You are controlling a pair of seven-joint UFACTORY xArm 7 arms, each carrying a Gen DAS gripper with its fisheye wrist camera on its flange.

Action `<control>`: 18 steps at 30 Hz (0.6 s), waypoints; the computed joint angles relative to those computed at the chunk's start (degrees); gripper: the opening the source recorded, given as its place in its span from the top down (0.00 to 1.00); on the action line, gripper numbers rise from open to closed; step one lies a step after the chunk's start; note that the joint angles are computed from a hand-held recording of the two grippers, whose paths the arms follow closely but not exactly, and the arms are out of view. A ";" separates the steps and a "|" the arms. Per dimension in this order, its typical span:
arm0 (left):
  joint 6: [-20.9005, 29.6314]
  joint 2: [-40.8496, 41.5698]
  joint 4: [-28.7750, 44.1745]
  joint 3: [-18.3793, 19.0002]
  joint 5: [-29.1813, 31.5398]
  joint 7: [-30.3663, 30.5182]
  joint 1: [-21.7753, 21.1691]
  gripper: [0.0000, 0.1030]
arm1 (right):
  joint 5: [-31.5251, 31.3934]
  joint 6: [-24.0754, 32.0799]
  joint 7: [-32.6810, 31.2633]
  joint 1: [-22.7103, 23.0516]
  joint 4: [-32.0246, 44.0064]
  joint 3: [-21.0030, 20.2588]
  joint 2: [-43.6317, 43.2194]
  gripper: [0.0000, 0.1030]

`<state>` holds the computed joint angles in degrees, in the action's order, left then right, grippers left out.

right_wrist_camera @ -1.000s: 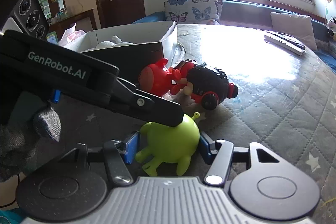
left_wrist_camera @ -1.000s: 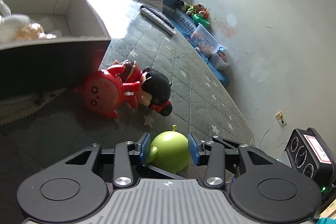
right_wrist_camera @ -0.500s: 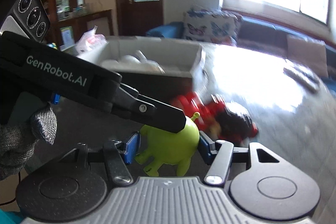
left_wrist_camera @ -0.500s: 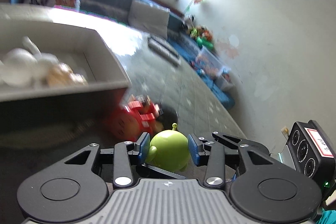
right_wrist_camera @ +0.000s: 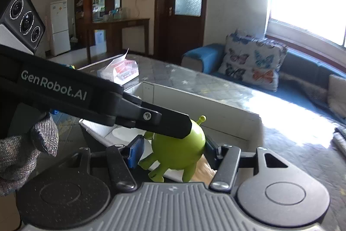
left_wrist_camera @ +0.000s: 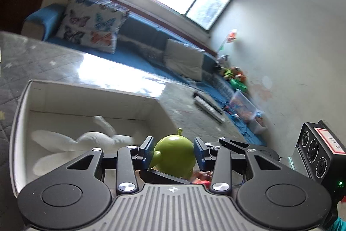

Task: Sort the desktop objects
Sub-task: 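Carry the green alien with the right gripper and release it into the box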

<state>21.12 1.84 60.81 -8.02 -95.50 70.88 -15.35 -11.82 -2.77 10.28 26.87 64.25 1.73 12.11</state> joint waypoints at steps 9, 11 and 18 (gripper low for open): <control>3.92 9.94 6.86 0.17 10.05 -12.04 4.36 0.58 | 11.59 13.19 -13.27 -9.62 14.14 11.76 10.28 0.42; 4.27 11.40 7.71 -0.37 11.45 -13.51 5.28 0.58 | 13.14 16.16 -14.75 -9.53 16.67 11.72 11.96 0.42; 5.89 13.16 8.52 -1.90 11.66 -13.99 7.86 0.63 | 12.76 20.01 -15.26 -6.50 20.88 8.40 14.89 0.41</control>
<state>27.01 15.01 69.33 -9.92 -83.84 56.89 -7.48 0.94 17.24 -4.98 20.37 85.13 10.13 27.01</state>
